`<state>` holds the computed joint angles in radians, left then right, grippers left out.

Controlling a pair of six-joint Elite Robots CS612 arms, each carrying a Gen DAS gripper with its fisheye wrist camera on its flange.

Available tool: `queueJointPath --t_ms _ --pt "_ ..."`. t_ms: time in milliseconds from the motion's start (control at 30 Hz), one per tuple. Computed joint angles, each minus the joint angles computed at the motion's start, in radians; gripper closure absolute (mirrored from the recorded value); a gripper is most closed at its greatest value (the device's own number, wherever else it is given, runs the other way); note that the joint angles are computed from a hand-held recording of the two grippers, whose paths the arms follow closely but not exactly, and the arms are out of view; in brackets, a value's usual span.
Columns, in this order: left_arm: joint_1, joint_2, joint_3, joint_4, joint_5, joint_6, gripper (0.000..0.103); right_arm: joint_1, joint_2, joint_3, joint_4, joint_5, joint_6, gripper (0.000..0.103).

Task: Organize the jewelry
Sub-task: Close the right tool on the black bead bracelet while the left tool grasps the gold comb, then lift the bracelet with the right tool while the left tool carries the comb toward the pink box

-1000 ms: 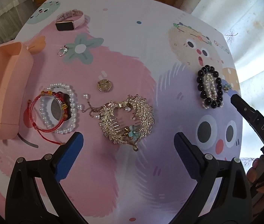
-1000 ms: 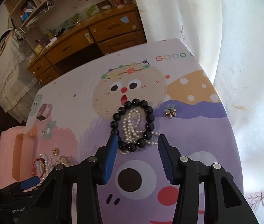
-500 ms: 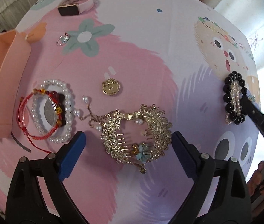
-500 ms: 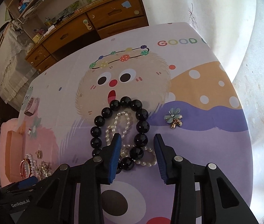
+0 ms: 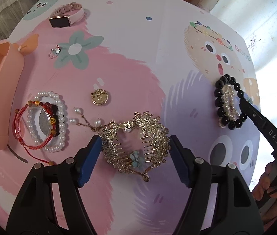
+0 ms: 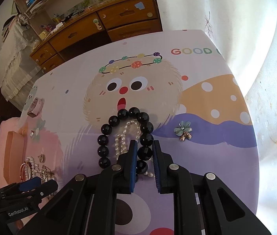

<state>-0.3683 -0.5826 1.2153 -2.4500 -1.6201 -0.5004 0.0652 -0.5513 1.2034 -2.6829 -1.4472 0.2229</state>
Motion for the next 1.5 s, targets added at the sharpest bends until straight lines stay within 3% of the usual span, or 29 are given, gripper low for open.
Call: queueJointPath --t_ms 333,433,500,533,567,600,667,700,833,1033,1100,1133,1200,1233,1333,1433,1500 --pt "-0.017 -0.081 0.097 -0.109 0.067 0.07 0.036 -0.014 -0.076 0.097 -0.137 0.15 -0.019 0.088" --pt "-0.012 -0.101 0.136 -0.214 0.037 0.054 0.035 -0.017 -0.099 0.125 -0.184 0.196 -0.009 0.088" --pt "-0.018 -0.102 0.122 -0.139 0.078 0.074 0.035 -0.014 -0.115 0.142 -0.209 0.203 -0.007 0.088" --pt "-0.016 -0.1 0.116 -0.112 0.073 0.082 0.04 -0.011 -0.122 0.149 -0.218 0.201 -0.007 0.088" --pt "-0.008 -0.109 0.126 -0.127 0.036 0.078 0.068 -0.01 -0.13 0.157 -0.229 0.199 -0.005 0.088" --pt "-0.006 -0.112 0.133 -0.149 0.031 0.074 0.072 -0.009 -0.139 0.167 -0.241 0.202 -0.002 0.088" --pt "-0.016 -0.111 0.125 -0.094 0.097 0.09 0.074 -0.007 -0.153 0.184 -0.265 0.198 0.004 0.088" --pt "-0.015 -0.11 0.123 -0.083 0.091 0.094 0.075 -0.006 -0.158 0.189 -0.268 0.194 0.005 0.088" --pt "-0.003 -0.116 0.138 -0.095 0.023 0.104 0.075 0.0 -0.183 0.213 -0.276 0.17 0.006 0.088" --pt "0.017 -0.097 0.118 -0.012 -0.062 0.101 0.074 0.013 -0.215 0.247 -0.28 0.117 0.018 0.088" --pt "0.022 -0.088 0.106 0.02 -0.077 0.098 0.068 0.018 -0.221 0.25 -0.273 0.092 0.026 0.088" --pt "0.023 -0.086 0.105 0.021 -0.077 0.101 0.064 0.017 -0.22 0.248 -0.27 0.095 0.034 0.088" --pt "0.017 -0.084 0.108 0.008 -0.045 0.124 0.043 0.014 -0.221 0.25 -0.265 0.105 0.045 0.088" --pt "0.013 -0.083 0.108 -0.003 -0.029 0.142 0.041 0.014 -0.22 0.249 -0.258 0.106 0.044 0.088" --pt "0.007 -0.066 0.087 0.004 -0.029 0.192 0.04 0.014 -0.216 0.244 -0.24 0.105 0.03 0.088" --pt "0.005 -0.045 0.057 0.035 -0.033 0.192 0.04 0.011 -0.211 0.237 -0.222 0.11 0.03 0.088" --pt "-0.003 -0.037 0.044 0.046 0.007 0.192 0.045 0.01 -0.206 0.232 -0.218 0.112 0.035 0.088"
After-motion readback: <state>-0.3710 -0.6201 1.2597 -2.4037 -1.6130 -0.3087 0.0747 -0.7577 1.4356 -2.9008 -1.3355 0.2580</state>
